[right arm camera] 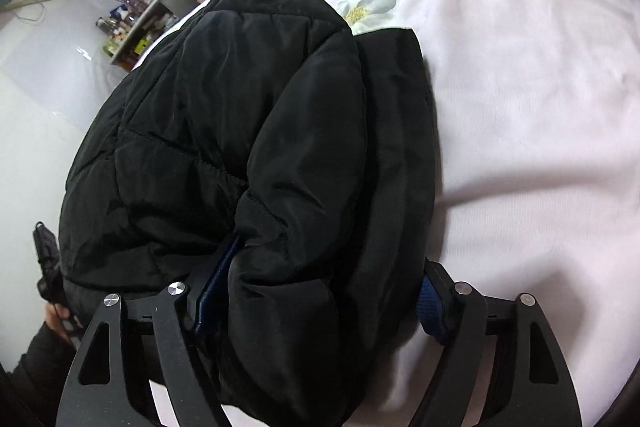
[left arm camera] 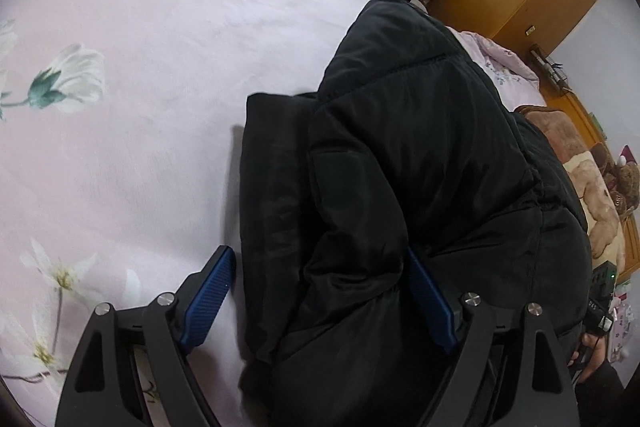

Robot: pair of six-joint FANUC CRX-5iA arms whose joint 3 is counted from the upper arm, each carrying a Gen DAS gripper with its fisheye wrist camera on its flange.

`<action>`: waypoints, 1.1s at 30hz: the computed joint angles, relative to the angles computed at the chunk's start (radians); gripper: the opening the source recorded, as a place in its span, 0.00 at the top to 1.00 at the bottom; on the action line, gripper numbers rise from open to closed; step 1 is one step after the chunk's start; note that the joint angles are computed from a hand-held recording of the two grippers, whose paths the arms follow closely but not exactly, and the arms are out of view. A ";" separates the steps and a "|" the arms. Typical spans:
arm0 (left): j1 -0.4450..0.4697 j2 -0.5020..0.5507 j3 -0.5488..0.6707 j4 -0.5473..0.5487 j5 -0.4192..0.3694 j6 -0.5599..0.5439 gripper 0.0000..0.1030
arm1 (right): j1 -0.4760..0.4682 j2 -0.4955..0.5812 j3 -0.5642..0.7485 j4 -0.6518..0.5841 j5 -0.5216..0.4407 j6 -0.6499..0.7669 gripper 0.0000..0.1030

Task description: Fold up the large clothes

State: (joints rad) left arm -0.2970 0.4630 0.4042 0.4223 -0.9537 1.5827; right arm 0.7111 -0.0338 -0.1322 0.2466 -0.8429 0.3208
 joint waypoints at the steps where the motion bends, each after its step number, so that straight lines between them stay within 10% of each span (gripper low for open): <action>1: 0.000 0.004 0.000 0.005 0.002 -0.008 0.16 | -0.002 -0.014 -0.023 -0.001 0.023 -0.004 0.25; 11: -0.010 0.095 0.140 0.004 -0.072 -0.017 0.19 | -0.032 0.007 -0.010 -0.048 0.070 0.075 0.38; 16: -0.031 0.111 0.220 -0.049 -0.121 0.005 0.59 | 0.007 0.010 0.013 0.018 0.001 0.039 0.63; 20: -0.055 0.089 0.296 -0.166 -0.179 0.038 0.73 | 0.050 0.003 0.049 0.094 -0.081 -0.006 0.72; 33: -0.022 -0.224 -0.010 -0.100 -0.070 -0.064 0.75 | 0.279 -0.160 -0.018 0.332 -0.202 -0.241 0.74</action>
State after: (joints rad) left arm -0.3193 0.2390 0.3944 0.3224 -1.0238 1.5190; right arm 0.9904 -0.1942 -0.1503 0.5791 -1.0453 0.0796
